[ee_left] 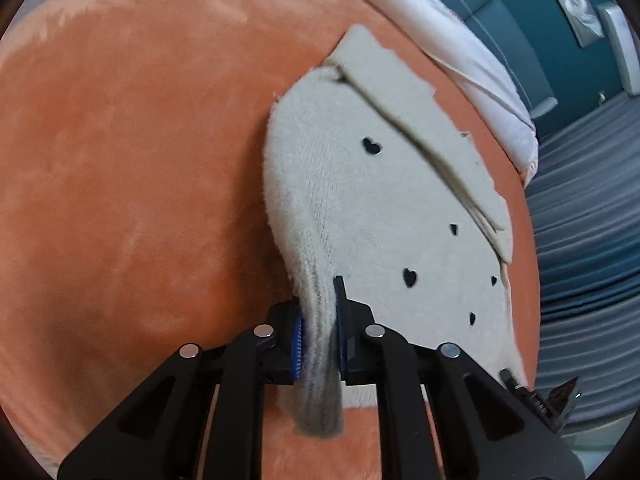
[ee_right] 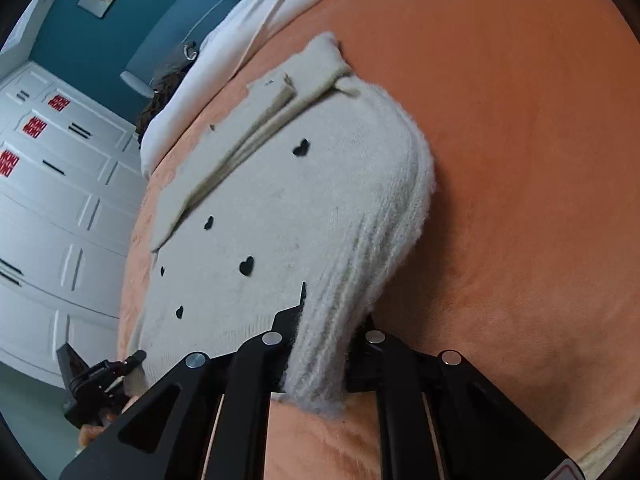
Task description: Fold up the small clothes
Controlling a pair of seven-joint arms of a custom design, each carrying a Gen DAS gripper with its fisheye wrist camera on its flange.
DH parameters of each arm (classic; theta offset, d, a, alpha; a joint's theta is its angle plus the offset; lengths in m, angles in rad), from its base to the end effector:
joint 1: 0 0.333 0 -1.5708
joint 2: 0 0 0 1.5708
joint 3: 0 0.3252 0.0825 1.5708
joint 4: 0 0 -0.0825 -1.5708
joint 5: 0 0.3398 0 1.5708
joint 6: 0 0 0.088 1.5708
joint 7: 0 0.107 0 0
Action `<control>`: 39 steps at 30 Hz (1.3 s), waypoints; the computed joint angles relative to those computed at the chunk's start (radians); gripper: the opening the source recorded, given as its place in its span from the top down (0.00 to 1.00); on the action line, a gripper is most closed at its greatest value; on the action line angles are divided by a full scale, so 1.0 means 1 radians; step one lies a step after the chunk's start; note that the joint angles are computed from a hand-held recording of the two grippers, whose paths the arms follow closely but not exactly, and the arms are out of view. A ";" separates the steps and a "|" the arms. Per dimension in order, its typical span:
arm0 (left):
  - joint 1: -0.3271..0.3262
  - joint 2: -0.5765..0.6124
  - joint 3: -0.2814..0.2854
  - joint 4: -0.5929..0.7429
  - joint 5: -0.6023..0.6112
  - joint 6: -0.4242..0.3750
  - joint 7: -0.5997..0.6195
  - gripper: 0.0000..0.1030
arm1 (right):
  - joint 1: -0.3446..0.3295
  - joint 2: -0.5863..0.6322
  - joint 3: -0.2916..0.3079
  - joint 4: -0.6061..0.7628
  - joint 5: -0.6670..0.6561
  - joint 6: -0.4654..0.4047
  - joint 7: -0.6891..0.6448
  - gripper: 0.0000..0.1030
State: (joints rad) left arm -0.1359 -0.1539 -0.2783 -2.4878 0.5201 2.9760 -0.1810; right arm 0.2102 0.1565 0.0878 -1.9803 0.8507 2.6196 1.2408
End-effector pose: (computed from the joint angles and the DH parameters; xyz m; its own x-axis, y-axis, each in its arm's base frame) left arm 0.4089 -0.2211 0.4479 0.5610 -0.6254 0.5424 -0.5655 -0.7680 -0.3007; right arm 0.5665 0.1534 0.4684 0.1032 -0.8340 -0.5420 -0.9022 0.1510 -0.4040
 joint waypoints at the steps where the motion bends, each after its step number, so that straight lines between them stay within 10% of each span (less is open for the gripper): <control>1: -0.017 -0.038 0.003 -0.010 -0.016 -0.021 0.022 0.92 | -0.001 -0.035 -0.001 -0.019 -0.010 0.000 -0.021 0.92; 9: -0.227 -0.276 0.003 -0.094 -0.261 -0.201 0.219 0.94 | -0.006 -0.320 -0.067 -0.238 -0.156 -0.131 -0.111 0.93; 15: -0.489 -0.400 -0.013 -0.126 -0.539 -0.401 0.293 0.94 | -0.043 -0.580 -0.135 -0.404 -0.326 -0.484 -0.191 0.93; 19: -0.475 -0.521 -0.078 -0.096 -0.569 -0.487 0.200 0.94 | -0.070 -0.682 -0.184 -0.399 -0.303 -0.686 -0.225 0.93; 24: -0.274 -0.506 -0.063 -0.006 -0.322 -0.429 0.292 0.93 | -0.041 -0.533 -0.208 -0.239 0.005 -0.497 -0.322 0.92; 29: -0.005 -0.220 -0.088 0.109 -0.053 -0.265 0.309 0.88 | -0.002 -0.176 -0.107 0.003 0.166 -0.112 -0.359 0.85; 33: 0.025 -0.032 -0.051 0.166 -0.058 -0.285 0.281 0.62 | 0.003 -0.001 -0.063 0.128 0.015 -0.027 -0.111 0.76; 36: -0.010 -0.053 0.006 0.078 -0.065 -0.168 0.226 0.53 | 0.003 -0.037 -0.029 0.055 -0.006 0.091 -0.135 0.44; 39: 0.044 -0.087 -0.039 0.047 0.078 -0.154 0.112 0.25 | 0.005 -0.082 -0.021 -0.020 -0.043 0.152 -0.184 0.38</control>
State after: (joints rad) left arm -0.0923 -0.2410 -0.3177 -2.4409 0.5979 2.8224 -0.0691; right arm 0.2155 0.0749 0.0670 -2.0005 0.8073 2.7717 1.0570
